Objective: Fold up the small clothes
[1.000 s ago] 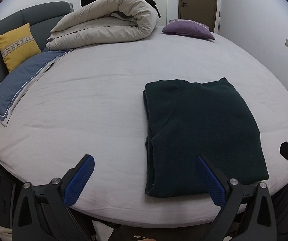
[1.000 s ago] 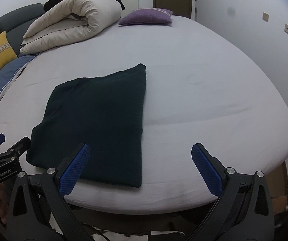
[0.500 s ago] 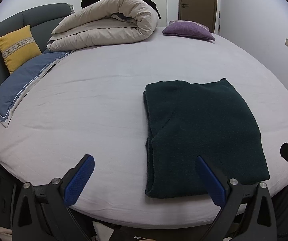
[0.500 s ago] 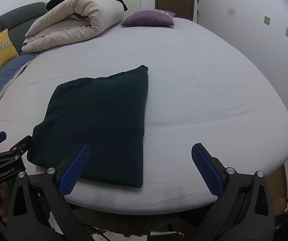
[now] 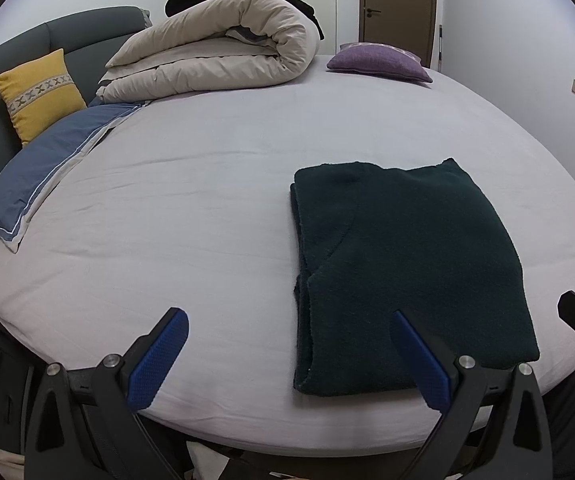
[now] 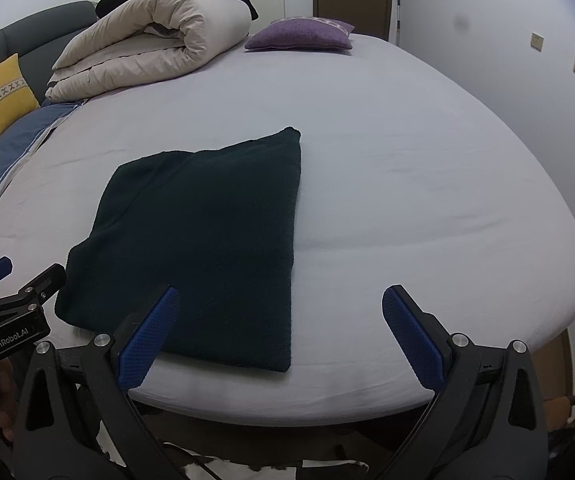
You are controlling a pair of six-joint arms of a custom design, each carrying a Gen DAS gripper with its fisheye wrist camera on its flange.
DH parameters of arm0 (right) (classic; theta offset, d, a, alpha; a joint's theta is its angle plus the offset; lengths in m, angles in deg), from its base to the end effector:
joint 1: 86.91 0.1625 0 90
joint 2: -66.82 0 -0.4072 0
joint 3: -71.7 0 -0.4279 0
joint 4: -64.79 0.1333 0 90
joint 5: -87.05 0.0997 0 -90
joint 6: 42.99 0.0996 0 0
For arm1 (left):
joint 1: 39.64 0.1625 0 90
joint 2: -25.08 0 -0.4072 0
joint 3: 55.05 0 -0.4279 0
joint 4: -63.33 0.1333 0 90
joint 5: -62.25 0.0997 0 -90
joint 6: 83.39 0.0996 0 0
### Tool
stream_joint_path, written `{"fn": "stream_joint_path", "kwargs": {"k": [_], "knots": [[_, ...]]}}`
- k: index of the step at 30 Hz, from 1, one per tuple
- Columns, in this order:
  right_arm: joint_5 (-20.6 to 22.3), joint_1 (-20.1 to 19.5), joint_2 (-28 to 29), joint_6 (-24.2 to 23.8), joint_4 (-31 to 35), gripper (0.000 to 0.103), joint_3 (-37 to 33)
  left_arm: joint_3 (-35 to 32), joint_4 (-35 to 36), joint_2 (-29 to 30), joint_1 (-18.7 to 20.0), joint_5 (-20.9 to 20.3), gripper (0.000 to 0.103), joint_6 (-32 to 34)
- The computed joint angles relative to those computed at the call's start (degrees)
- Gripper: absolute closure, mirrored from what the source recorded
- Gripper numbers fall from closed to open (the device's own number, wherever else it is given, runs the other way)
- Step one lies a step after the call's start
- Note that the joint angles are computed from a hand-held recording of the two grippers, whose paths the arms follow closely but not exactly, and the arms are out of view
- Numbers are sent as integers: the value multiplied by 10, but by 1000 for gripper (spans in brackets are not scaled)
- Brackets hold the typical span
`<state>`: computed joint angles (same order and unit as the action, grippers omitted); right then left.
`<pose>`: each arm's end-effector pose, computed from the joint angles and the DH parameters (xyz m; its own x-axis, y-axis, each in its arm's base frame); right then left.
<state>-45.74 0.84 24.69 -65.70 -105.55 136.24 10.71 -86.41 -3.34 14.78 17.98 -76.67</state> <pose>0.0337 -0.8144 0.3182 -0.6636 0.3524 0.6599 -0.2551 0.7226 -0.6425 -0.3089 -0.7835 0.0705 -0.6585 0.2709 -0.7021 0.6193 0.7252 -0.3010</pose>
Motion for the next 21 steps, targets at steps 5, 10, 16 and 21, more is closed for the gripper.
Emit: {"fn": "stream_joint_path", "kwargs": {"k": [5,10,16,21], "knots": [[0,1,2,1,-1,0,-1,0,0,0,0,0,0,-1],[0,1,3,-1,-3,0,-1,0,0,0,0,0,0,0],[-2,2,3,-1,-3,0,-1,-1,-2,1,0,1,0,0],[-3,4,5,-1,-8,0,2,-1,-1,1,0,0,0,1]]}}
